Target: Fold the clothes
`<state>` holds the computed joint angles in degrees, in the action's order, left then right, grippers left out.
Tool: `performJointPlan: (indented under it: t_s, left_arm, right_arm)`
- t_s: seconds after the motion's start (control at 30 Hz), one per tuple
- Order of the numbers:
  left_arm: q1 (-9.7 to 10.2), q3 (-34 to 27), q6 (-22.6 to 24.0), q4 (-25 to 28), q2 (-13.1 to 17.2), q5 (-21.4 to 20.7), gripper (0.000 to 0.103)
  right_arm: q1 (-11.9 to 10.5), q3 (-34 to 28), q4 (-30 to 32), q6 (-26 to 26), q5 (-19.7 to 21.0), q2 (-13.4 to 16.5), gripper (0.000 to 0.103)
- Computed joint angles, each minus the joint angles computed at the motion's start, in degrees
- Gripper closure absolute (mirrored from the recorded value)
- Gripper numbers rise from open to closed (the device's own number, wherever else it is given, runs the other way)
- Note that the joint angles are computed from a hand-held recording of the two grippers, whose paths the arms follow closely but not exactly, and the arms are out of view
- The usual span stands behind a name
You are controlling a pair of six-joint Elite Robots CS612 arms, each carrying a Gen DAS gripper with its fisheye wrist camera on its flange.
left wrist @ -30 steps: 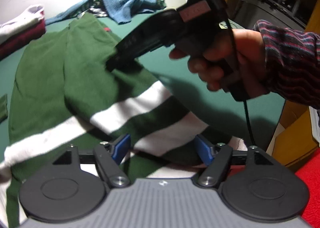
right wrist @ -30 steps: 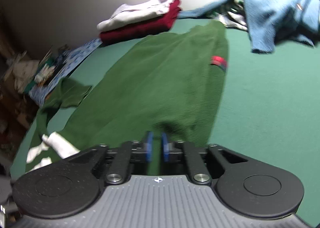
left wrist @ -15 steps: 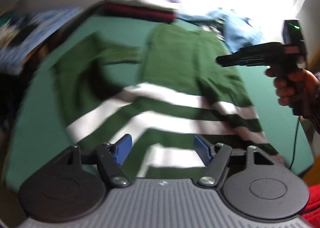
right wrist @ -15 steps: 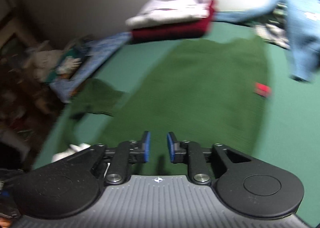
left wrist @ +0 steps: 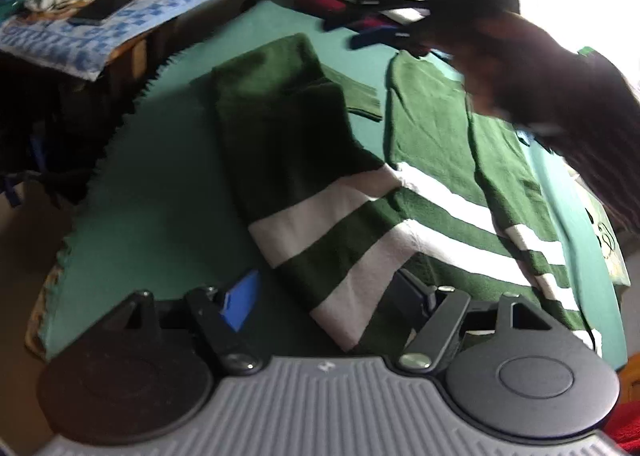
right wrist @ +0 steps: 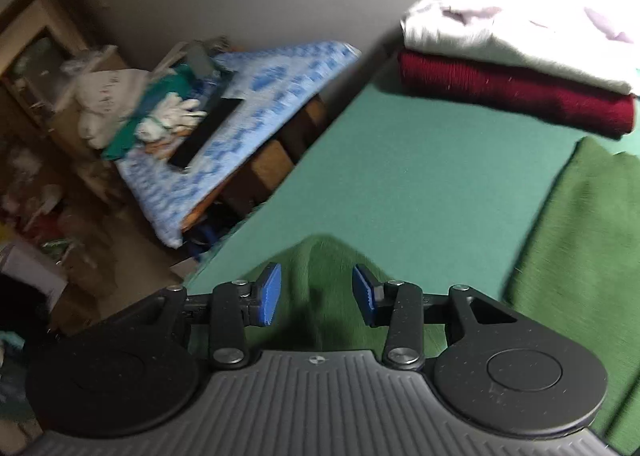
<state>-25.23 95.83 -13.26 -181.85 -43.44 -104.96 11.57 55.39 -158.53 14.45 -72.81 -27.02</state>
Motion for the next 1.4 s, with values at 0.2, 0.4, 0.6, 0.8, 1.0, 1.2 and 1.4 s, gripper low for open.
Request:
performJointPlan:
  t_s: [0.2, 0.4, 0.6, 0.8, 1.0, 1.2, 1.4]
  left_arm:
    - [0.96, -1.77, 3.47, 1.49, 0.99, -3.27, 0.025]
    - [1.69, -3.57, 5.28, 3.18, 1.8, -5.46, 0.022]
    - [2.27, -5.73, 5.91, 4.39, 2.87, -9.56, 0.022]
    - [1.46, -7.11, 11.97, 7.94, 2.91, -15.61, 0.048]
    - [-0.34, -6.67, 18.83, 11.25, 1.69, -14.87, 0.048]
    - [-2.27, -5.86, 21.58, 12.27, 0.85, -8.63, 0.047]
    - [-3.5, -3.86, 21.94, 8.37, 0.19, -4.38, 0.047]
  right_arm:
    - [0.15, -8.68, 7.28, 6.11, 3.75, 5.05, 0.075]
    - [-2.19, -0.76, -9.75, 8.09, 17.53, 2.22, 0.096]
    - [-6.37, 16.21, -29.75, 10.14, 23.93, -5.44, 0.096]
    - [-9.69, 35.53, -34.15, 10.52, 13.87, -14.75, 0.096]
    - [-9.04, 43.89, -25.39, 8.11, -2.72, -20.27, 0.075]
    - [-5.4, 40.39, -32.23, 3.39, -10.52, -18.79, 0.061]
    - [-2.09, 27.46, -20.57, -6.69, -14.41, -13.99, 0.058]
